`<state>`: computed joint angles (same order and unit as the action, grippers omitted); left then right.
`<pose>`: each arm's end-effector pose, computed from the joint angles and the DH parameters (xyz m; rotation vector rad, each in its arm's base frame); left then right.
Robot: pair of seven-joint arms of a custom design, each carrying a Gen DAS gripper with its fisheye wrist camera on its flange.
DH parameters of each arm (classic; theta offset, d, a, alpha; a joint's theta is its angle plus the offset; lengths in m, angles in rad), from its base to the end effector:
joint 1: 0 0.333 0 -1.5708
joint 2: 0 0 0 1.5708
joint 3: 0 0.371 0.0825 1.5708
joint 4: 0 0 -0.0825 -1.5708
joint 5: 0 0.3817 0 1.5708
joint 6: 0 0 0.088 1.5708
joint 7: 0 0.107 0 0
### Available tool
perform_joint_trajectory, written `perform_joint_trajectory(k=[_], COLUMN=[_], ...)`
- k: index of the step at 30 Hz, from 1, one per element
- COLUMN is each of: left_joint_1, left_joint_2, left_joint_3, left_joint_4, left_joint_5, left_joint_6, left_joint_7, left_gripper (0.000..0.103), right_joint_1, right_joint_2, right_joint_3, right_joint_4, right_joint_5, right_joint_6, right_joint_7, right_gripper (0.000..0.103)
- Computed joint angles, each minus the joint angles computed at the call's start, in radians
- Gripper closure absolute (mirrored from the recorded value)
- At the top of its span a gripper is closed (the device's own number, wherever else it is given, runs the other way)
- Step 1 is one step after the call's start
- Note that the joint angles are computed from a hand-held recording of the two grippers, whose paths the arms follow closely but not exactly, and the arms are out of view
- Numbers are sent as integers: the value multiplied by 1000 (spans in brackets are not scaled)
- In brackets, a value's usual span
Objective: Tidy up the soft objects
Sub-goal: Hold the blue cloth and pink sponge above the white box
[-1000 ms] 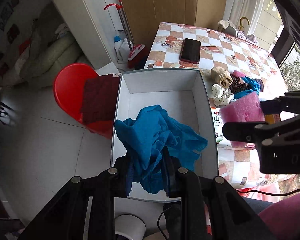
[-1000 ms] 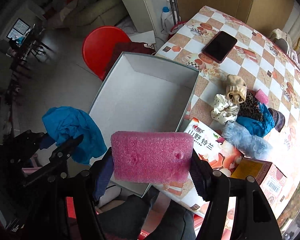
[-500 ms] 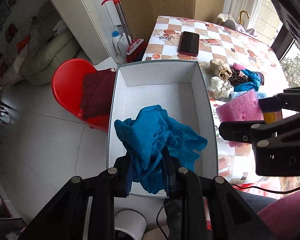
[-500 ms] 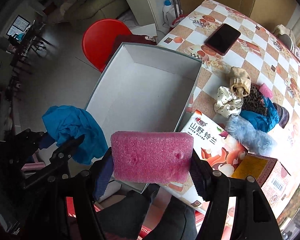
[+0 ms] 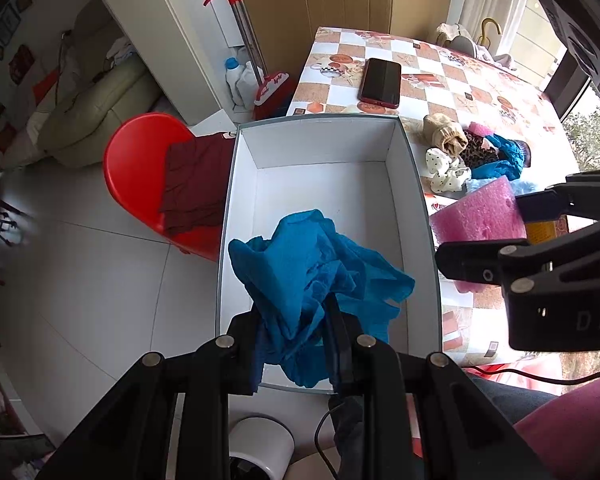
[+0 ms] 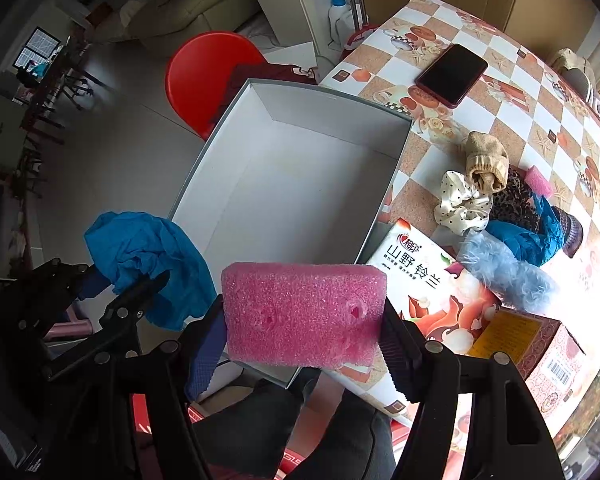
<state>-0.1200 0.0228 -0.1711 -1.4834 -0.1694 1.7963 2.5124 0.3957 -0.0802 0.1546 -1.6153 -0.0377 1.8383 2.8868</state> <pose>0.5531 -0.1790 0.7331 -0.5136 2.8843 -0.4199 0.4657 0.2876 0.7292 -1.1184 2.6055 -0.0070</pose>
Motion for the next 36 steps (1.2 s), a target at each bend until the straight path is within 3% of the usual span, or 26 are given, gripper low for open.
perform_joint_trajectory(k=[36], left_joint_1=[1], left_joint_2=[5], left_joint_3=[-1], left_joint_4=[3], left_joint_5=[26], left_joint_6=[3], left_joint_7=[3], left_gripper=[76], right_joint_1=[-2], right_joint_2=[17], right_joint_3=[-9], right_joint_4=[12], right_joint_5=[14], right_joint_6=[14], right_joint_7=[-44], right_gripper=[33])
